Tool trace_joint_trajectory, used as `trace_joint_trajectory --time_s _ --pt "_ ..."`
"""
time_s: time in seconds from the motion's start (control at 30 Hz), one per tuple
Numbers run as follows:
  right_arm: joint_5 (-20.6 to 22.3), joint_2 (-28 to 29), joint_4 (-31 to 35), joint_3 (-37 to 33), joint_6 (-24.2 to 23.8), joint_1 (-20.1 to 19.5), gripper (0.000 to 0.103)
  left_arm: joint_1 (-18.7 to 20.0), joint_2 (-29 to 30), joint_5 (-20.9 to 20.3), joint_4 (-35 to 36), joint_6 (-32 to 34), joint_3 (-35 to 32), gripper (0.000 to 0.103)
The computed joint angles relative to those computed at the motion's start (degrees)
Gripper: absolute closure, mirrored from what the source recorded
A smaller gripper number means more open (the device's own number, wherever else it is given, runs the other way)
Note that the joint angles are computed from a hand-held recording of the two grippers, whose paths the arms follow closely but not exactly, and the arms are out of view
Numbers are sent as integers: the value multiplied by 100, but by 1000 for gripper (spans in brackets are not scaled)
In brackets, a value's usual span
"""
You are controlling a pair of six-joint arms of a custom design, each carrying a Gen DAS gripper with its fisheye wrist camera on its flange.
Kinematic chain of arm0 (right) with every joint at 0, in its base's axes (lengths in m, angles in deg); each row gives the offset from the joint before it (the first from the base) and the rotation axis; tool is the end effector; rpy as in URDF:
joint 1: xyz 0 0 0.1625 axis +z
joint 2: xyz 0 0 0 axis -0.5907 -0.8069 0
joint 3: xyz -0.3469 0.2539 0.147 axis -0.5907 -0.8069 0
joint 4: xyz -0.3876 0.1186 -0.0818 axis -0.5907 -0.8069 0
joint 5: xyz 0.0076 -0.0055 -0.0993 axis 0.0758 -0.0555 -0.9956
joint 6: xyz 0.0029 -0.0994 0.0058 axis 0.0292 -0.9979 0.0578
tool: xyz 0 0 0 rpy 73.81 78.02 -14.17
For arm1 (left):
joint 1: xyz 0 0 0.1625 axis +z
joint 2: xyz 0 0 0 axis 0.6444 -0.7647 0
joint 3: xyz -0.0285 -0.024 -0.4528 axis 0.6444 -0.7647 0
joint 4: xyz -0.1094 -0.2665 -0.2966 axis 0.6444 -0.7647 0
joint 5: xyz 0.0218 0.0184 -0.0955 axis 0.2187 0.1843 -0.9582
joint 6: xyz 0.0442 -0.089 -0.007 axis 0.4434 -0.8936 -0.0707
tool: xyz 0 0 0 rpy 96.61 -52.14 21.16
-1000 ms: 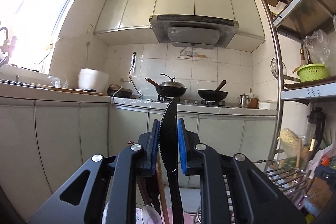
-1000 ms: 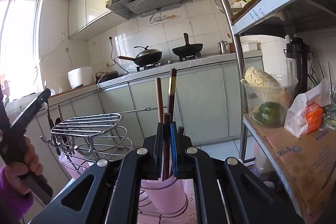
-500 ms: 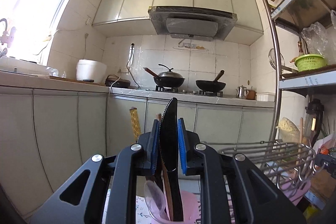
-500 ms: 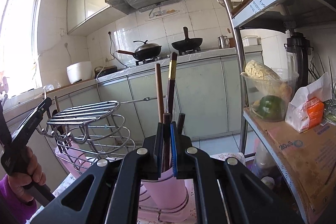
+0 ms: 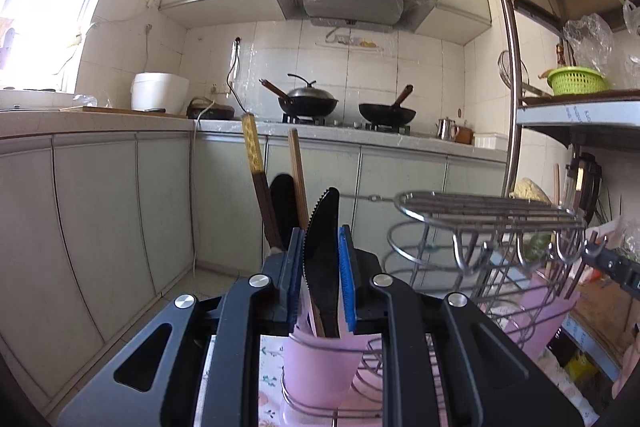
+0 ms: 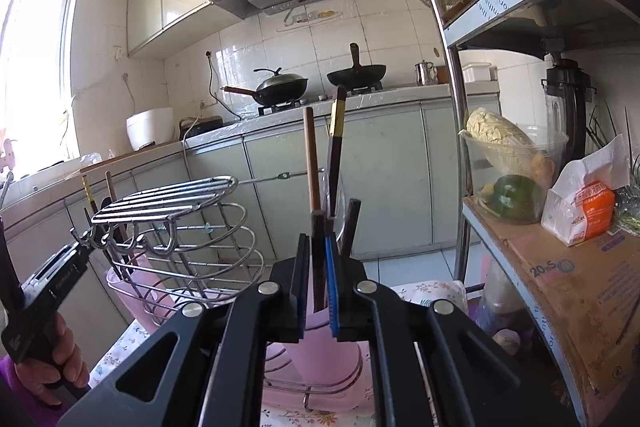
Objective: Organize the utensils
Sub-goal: 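Lower the knife and chopstick into the pink cup and open both tools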
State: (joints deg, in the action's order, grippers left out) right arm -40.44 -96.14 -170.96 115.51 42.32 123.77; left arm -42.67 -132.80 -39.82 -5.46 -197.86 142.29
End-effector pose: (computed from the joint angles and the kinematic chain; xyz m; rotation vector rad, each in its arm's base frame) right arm 0.1412 -0.2847 0.3986 0.9833 -2.4239 1.3946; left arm -0.4441 -0.2036 0.0848 0.2265 1.6541 -1.6964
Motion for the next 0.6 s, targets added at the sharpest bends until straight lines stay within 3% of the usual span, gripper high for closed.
trace_joint_trajectory --time_s 0.07,0.2,0.53,0.6 --pt "-115 -1 57 3 -27 54 94 -14 -48 -40 -304 298 78 86" --pt "-175 -86 293 2 -55 59 80 -46 -134 -110 -742 663 194 77" --pt "-316 -483 858 66 -127 -62 78 -205 -348 -288 -1468 1053 397 71" --pt "-297 -637 1065 92 -149 -131 66 -264 -389 -327 -1721 1220 440 71"
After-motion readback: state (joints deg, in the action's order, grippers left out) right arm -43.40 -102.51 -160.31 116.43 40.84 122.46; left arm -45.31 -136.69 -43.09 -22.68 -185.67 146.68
